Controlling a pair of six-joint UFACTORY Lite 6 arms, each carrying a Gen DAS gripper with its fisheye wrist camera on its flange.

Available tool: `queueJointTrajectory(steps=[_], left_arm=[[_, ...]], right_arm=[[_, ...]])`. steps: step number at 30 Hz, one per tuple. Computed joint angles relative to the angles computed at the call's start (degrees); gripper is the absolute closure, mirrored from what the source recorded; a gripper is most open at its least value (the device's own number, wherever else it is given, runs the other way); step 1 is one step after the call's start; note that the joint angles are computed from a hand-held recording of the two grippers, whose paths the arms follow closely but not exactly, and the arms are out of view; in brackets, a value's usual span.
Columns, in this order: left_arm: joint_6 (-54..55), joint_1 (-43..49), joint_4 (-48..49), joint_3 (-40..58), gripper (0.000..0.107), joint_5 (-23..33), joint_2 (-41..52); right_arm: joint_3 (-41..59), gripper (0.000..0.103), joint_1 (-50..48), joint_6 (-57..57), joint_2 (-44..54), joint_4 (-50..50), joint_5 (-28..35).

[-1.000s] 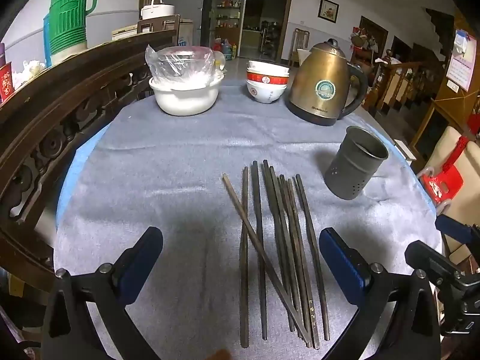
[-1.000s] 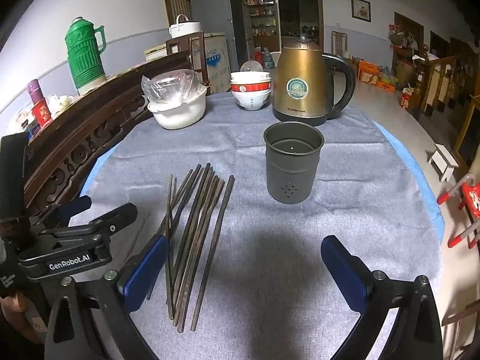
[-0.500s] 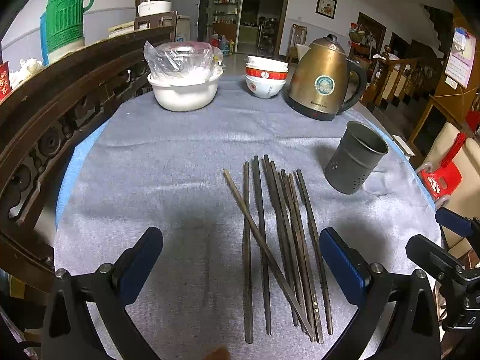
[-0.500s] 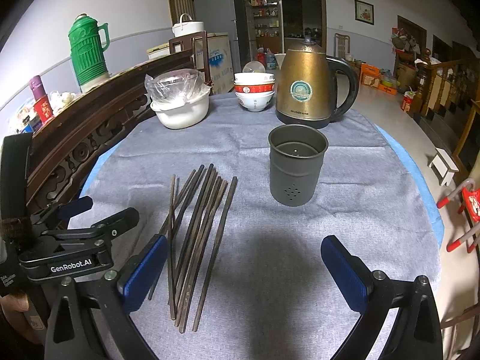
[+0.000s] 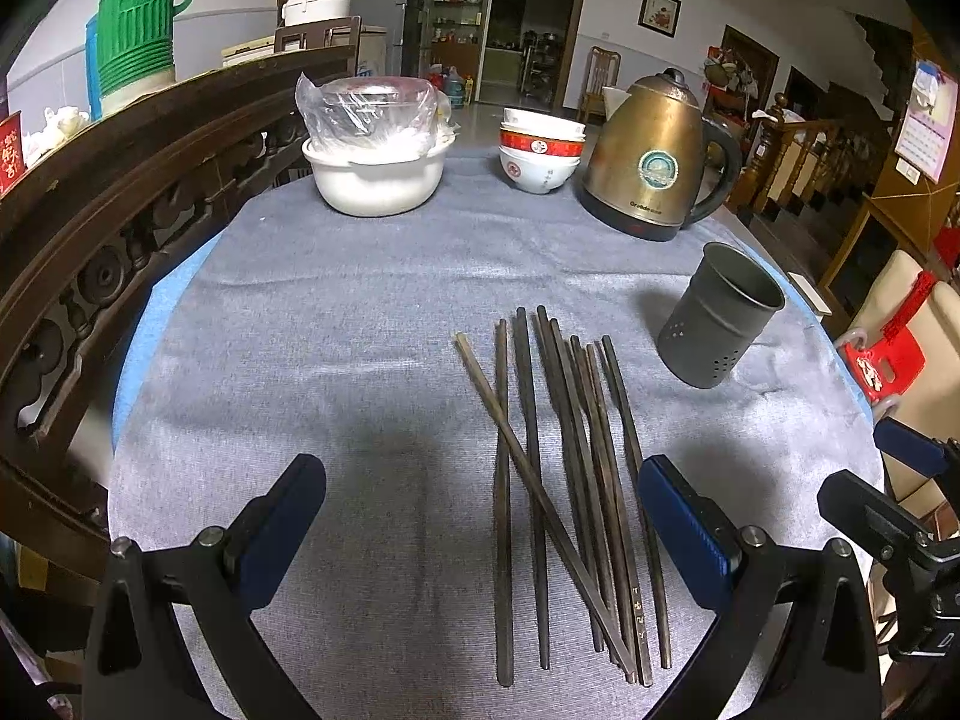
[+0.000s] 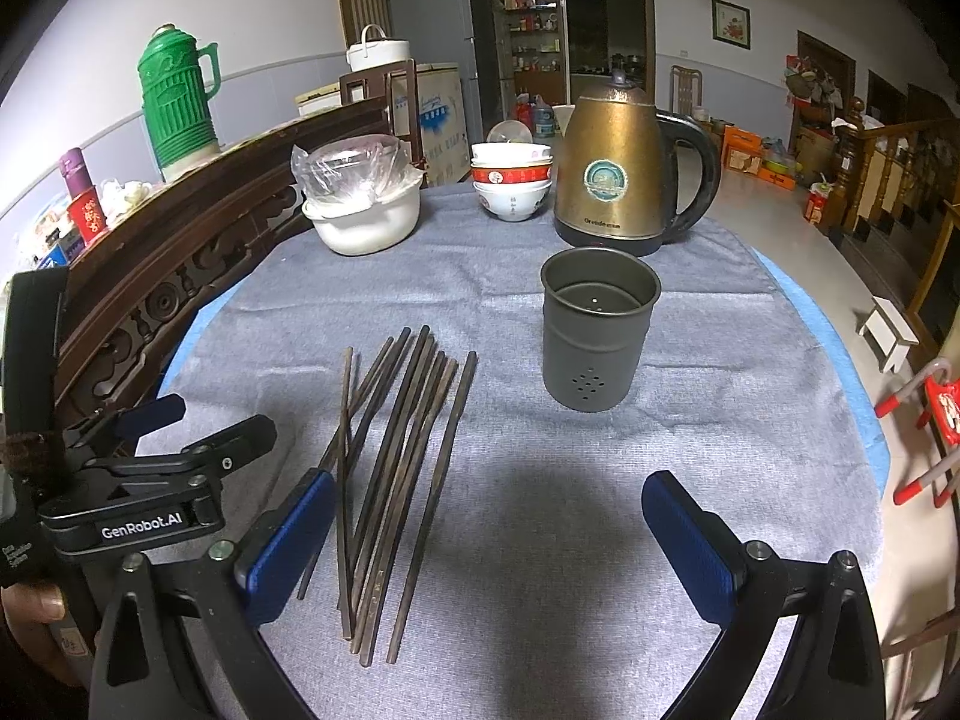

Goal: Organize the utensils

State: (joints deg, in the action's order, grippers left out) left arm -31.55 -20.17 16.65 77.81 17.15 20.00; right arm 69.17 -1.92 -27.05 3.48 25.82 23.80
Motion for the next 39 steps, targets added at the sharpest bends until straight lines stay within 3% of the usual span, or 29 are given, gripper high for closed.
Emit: queueJointTrajectory(steps=[39], left_arm=[[4.49,0.30,-4.37,-0.80,0.004,-0.27,0.04]], right_arm=[[-1.41,0.000,-0.62,0.05,-0.83,0.38,-1.13]])
